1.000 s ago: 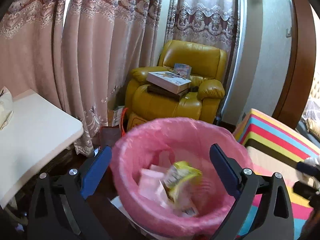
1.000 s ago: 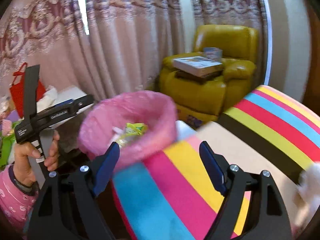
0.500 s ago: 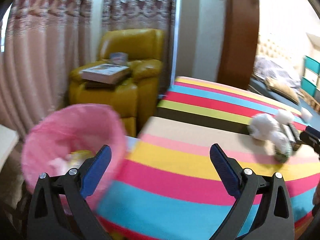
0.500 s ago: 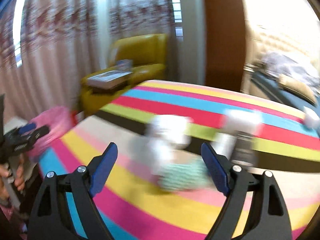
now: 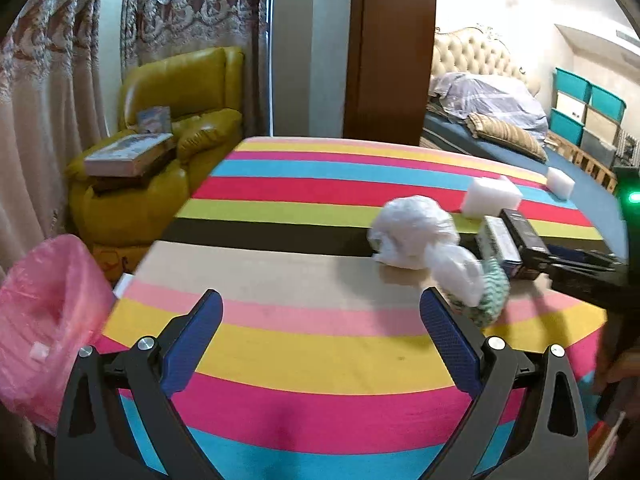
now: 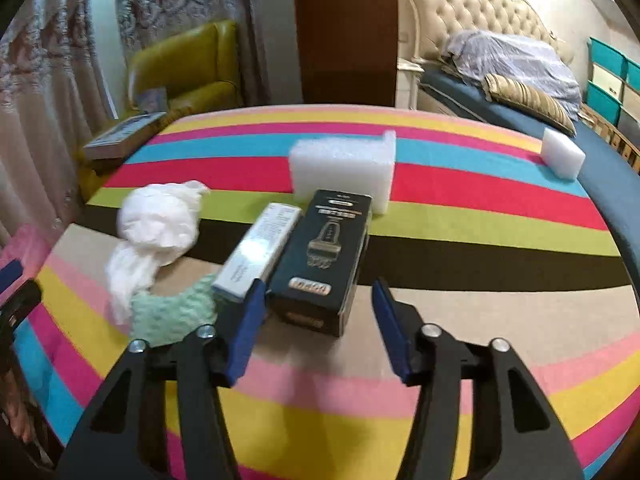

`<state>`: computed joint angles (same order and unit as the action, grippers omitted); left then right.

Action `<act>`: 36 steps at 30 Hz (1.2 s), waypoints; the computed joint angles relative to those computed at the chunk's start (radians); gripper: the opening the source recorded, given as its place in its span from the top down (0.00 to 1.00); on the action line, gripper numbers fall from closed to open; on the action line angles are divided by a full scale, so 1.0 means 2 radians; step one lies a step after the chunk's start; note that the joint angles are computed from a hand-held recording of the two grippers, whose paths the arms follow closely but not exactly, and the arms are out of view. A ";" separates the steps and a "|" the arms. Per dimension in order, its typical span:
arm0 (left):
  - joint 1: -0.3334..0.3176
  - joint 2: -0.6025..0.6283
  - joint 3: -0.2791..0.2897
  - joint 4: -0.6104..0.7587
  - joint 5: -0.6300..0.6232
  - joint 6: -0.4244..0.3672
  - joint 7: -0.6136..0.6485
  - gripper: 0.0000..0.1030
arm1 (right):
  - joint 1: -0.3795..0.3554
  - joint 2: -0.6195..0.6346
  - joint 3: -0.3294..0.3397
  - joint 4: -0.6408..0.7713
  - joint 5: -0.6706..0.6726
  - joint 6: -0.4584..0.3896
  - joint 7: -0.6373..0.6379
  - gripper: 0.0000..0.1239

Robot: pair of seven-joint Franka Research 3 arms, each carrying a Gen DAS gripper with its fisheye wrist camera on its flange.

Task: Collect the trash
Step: 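Move both tools back to the table and grasp the black DORMI box with the right tool, then grasp the crumpled white plastic bag with the left tool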

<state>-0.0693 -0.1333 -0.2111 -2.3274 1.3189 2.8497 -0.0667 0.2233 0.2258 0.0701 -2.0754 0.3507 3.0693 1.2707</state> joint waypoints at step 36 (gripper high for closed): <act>-0.071 0.064 0.039 0.085 0.033 -0.008 0.011 0.68 | -0.077 -0.083 0.097 -0.036 0.569 -0.005 -0.542 0.70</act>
